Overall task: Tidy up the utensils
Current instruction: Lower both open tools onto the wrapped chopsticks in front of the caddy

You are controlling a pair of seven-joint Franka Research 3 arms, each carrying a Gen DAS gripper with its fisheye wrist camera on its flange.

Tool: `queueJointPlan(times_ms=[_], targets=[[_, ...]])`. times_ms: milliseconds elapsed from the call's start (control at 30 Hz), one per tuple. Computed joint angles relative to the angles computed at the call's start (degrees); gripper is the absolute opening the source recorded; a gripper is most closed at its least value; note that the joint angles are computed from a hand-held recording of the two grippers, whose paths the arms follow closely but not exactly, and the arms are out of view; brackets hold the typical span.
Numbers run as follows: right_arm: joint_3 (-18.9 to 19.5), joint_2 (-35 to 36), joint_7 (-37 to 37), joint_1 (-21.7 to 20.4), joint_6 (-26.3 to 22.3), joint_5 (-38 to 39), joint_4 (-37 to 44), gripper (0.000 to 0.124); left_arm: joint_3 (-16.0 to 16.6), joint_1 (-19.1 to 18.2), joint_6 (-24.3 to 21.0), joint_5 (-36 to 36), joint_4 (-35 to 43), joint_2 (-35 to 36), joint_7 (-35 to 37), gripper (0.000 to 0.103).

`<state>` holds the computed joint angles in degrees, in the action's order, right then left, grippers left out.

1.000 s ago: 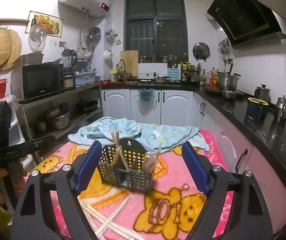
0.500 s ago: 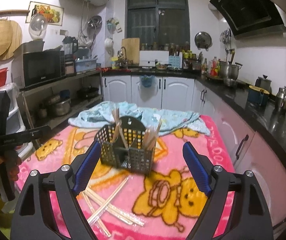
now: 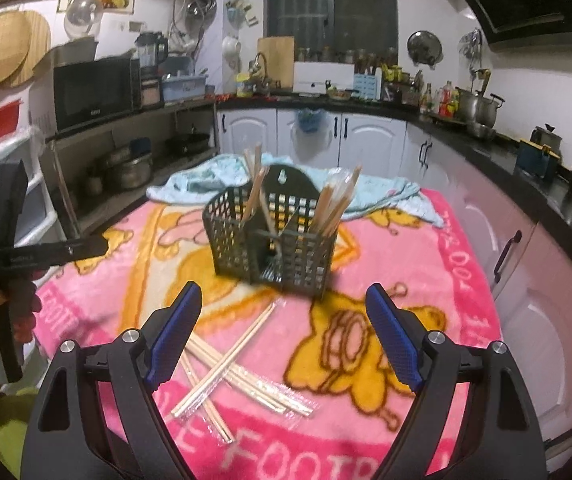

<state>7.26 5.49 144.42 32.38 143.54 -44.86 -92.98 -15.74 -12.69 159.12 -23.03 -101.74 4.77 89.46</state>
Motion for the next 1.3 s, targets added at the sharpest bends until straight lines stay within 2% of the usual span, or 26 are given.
queueJointPlan(times_ms=[200,367,533,833,1033,1200,1300], targets=[[-0.23,1.94,-2.4,0.52,-0.47,2.14,0.54,0.081,-0.27,0.51,-3.32,-3.04,-0.25,0.93,0.91,0.092],[-0.96,3.24,-4.27,0.87,-0.85,4.26,0.85,0.08,-0.69,1.03,-7.21,-5.56,0.49,2.58,1.67,0.063],[-1.65,4.16,-5.75,1.2,-1.58,5.71,1.04,0.074,-1.39,1.58,-10.55,-8.63,1.18,3.91,3.84,0.042],[-2.62,6.98,-8.87,1.33,-2.83,9.34,3.16,0.069,-1.41,2.22,-12.06,-8.01,3.21,7.38,0.3,0.042],[-3.33,10.82,-12.52,1.06,-3.05,16.3,7.03,0.065,-2.44,3.57,-12.88,-9.86,5.96,10.13,-0.44,0.041],[-3.85,15.88,-16.83,1.04,-5.14,23.57,13.34,0.062,-2.52,3.48,-12.88,-6.94,8.38,12.29,-2.68,0.028],[-4.57,19.19,-19.04,1.53,-7.1,26.7,17.78,0.06,-2.47,3.44,-12.49,-4.66,8.89,13.06,-4.01,0.016]])
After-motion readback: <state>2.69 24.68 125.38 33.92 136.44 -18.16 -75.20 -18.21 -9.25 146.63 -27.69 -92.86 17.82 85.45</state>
